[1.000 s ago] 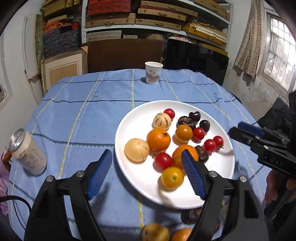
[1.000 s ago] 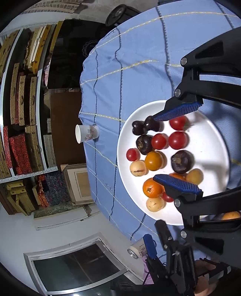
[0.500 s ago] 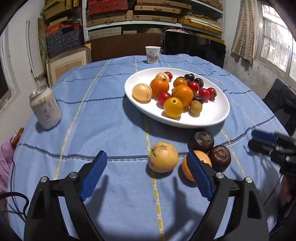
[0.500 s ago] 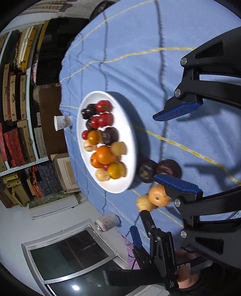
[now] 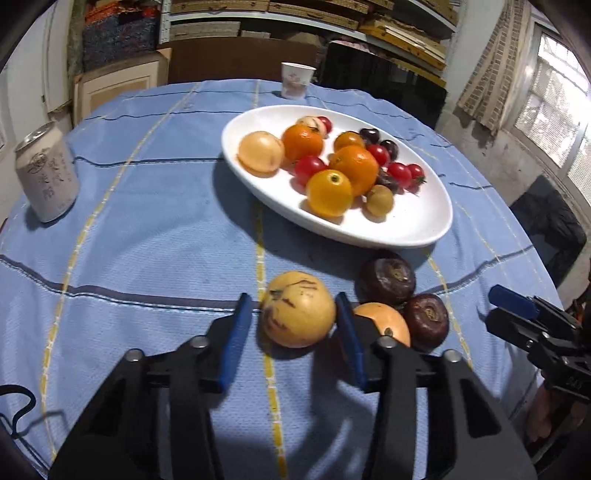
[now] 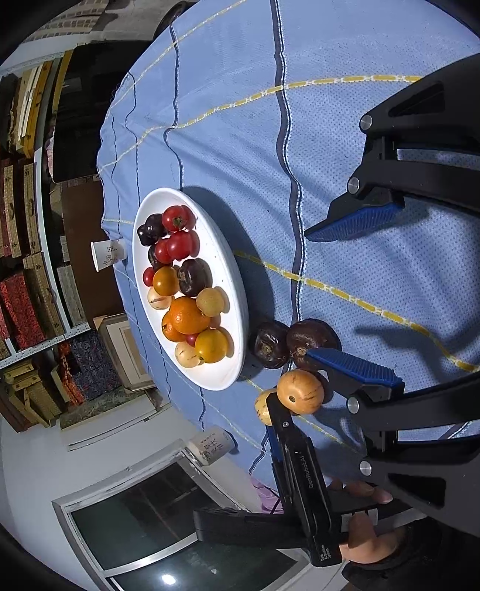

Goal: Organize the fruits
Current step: 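Withdraw both tools and lower the left tool onto a pale streaked fruit, then grasp a dark purple fruit with the right tool while the left tool holds the pale fruit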

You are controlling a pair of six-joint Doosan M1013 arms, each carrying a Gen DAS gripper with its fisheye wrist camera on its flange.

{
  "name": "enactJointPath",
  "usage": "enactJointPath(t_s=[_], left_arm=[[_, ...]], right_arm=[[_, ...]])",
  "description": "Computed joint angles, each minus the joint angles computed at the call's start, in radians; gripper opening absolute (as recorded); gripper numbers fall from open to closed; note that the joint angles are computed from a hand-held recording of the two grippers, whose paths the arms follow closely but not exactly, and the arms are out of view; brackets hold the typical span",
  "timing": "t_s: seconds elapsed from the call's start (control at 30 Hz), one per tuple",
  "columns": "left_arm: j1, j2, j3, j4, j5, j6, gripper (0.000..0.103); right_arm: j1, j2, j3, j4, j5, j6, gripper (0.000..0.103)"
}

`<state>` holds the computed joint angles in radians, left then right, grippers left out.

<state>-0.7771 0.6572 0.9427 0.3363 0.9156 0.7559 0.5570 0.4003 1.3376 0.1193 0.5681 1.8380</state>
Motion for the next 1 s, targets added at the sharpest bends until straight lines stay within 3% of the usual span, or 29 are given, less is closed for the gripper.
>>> enactJointPath(t_s=[0.17,0.3,0.53,1.0], left_arm=[[0.013,-0.018,0.04,-0.038,-0.075,-0.04,0.039],[0.008,-0.04,0.078,0.041,-0.111,-0.146,0.039],[-0.032,-0.035,0.055,0.235,-0.044,-0.19,0.039],[-0.034,-0.045,0.071,0.253,-0.039,-0.209,0.039]], right_arm=[[0.001,0.0,0.0,0.006,0.002,-0.011,0.06],[0.003,0.005,-0.009,-0.001,0.015,-0.014,0.06],[0.019,0.014,-0.03,-0.09,0.05,0.029,0.06],[0.071,0.092,-0.174,-0.263,0.245,0.015,0.06]])
